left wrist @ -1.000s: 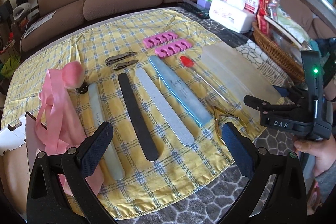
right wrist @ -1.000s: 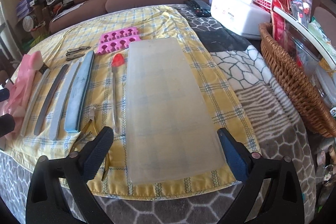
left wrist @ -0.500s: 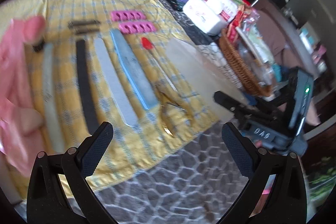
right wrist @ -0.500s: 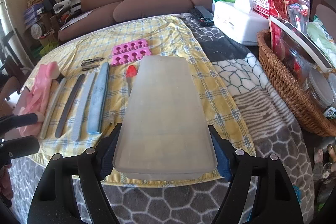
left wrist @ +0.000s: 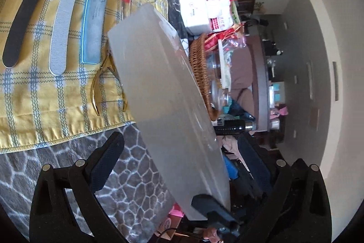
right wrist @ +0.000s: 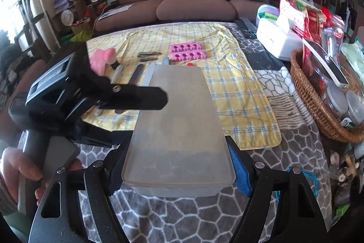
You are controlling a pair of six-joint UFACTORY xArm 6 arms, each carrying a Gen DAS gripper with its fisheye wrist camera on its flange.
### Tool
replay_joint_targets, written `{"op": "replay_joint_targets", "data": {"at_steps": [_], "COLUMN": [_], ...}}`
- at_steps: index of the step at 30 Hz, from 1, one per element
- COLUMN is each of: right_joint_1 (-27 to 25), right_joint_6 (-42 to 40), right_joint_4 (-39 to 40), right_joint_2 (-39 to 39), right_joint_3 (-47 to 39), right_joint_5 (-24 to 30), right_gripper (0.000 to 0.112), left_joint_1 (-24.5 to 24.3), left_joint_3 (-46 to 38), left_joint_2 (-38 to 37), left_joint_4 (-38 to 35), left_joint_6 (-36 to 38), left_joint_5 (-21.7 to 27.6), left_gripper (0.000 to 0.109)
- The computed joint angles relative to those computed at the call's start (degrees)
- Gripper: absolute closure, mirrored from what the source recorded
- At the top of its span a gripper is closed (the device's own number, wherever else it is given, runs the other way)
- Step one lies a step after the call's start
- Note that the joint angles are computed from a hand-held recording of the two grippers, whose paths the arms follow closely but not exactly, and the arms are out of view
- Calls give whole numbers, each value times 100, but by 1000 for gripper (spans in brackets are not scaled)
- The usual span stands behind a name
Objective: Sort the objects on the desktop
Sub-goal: 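Lift the frosted tray with the right tool and carry it over the cardboard box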
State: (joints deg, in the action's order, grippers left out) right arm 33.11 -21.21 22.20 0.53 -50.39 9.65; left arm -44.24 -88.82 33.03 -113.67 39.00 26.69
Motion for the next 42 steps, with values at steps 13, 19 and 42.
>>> {"op": "replay_joint_targets", "data": {"at_steps": [13, 19, 42], "right_joint_1": [1195, 1911, 2690], "right_joint_6": [-620, -1356, -948], "right_joint_4": [202, 576, -1178], "right_joint_2": [84, 737, 4588], "right_joint_3": [-1057, -2074, -6900], "right_joint_5": [529, 785, 3287], "right_gripper": [33, 33, 33], "left_joint_1": [760, 1522, 4366], "left_joint_3": [3069, 4915, 7155], "left_joint_2": [-3205, -5346, -6833], "left_joint_4": [-200, 388, 840], "left_joint_6": [1148, 896, 1559], "left_joint_5": [-74, -339, 1084], "left_gripper": [49, 48, 49]}}
